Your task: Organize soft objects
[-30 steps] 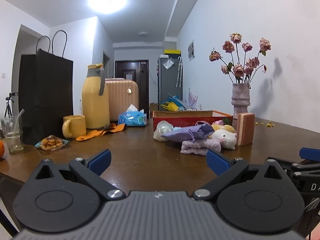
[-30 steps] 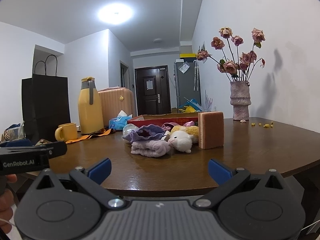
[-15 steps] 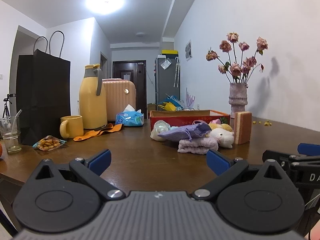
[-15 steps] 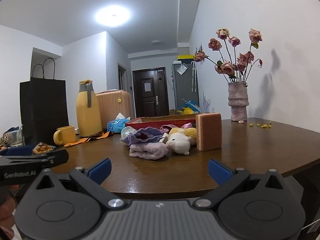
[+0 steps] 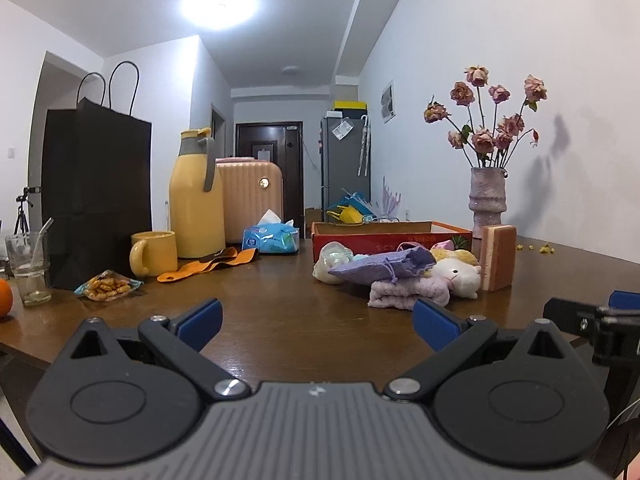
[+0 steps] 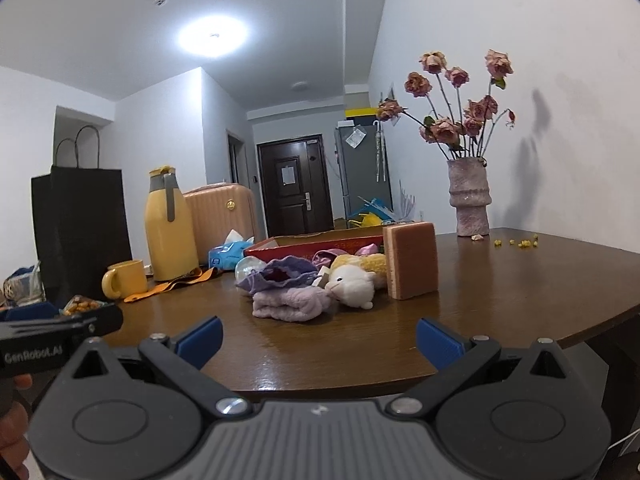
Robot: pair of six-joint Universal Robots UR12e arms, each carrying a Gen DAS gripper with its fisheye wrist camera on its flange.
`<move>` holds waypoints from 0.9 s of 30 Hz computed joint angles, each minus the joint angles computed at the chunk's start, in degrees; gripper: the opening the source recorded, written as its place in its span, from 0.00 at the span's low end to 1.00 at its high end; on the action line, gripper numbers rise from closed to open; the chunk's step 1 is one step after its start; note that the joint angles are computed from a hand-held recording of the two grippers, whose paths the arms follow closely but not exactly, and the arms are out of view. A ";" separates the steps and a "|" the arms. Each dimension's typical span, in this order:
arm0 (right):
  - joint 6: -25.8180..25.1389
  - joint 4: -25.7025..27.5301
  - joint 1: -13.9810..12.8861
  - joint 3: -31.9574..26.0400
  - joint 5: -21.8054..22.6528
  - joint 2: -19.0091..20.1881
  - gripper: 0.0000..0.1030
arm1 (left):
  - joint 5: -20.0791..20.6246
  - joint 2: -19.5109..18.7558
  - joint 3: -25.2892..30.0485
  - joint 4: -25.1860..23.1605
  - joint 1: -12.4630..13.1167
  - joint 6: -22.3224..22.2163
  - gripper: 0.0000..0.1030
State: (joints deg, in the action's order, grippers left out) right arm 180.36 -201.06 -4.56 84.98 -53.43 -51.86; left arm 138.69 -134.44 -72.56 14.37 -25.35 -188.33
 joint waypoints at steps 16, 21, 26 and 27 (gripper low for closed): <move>-0.74 -0.13 0.16 0.27 0.59 -0.06 1.00 | -0.22 -0.05 0.14 0.07 0.02 0.52 1.00; -0.94 -0.61 0.17 0.36 0.49 -0.09 1.00 | 0.50 -0.16 0.35 0.76 -0.02 0.77 1.00; -1.00 0.56 0.20 0.25 0.10 -0.17 1.00 | 0.64 -0.24 0.44 1.71 -0.05 1.85 1.00; -1.17 0.60 0.25 0.29 0.08 -0.21 1.00 | 0.81 -0.37 0.59 2.27 -0.07 2.34 1.00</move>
